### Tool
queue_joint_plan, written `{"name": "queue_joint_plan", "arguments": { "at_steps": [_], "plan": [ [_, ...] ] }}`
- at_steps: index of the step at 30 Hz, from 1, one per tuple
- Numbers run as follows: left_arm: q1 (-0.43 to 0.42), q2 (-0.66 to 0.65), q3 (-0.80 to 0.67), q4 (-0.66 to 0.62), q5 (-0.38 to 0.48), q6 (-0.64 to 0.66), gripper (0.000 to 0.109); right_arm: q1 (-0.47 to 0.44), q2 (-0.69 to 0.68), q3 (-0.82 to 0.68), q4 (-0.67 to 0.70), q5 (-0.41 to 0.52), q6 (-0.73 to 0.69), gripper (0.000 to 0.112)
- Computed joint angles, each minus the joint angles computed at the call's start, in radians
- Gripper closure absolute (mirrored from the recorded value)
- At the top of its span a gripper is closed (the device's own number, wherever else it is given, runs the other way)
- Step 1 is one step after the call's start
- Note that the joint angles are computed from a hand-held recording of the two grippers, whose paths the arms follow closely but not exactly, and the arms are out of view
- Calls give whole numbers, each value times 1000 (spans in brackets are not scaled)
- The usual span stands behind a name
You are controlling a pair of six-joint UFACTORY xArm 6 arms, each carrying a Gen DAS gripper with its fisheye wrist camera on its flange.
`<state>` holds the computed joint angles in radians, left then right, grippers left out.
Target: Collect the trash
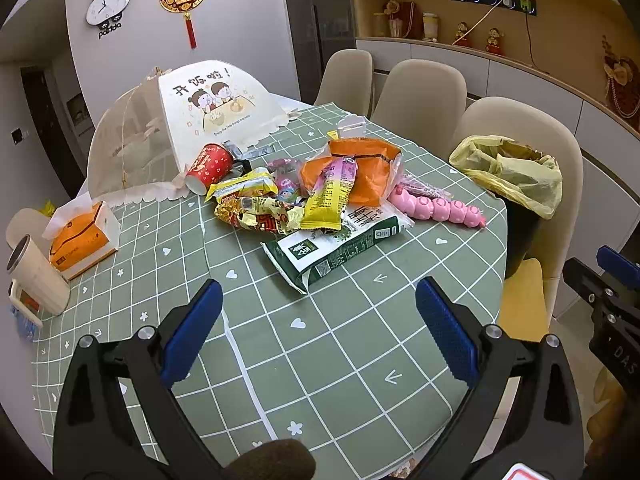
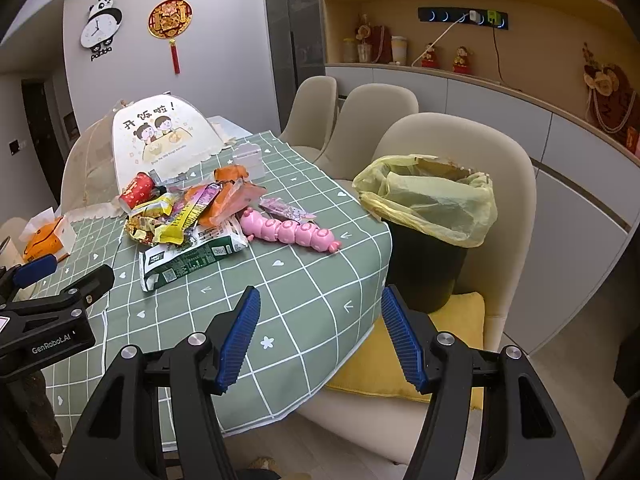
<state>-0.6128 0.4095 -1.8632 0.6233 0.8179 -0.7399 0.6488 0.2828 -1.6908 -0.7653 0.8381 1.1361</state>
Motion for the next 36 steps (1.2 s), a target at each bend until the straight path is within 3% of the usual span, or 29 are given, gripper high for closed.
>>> {"name": "queue_joint_plan", "arguments": {
  "at_steps": [36],
  "plan": [
    [14, 30, -33, -73, -7, 65, 15, 1, 13, -20, 7, 28, 9, 53]
  ]
}}
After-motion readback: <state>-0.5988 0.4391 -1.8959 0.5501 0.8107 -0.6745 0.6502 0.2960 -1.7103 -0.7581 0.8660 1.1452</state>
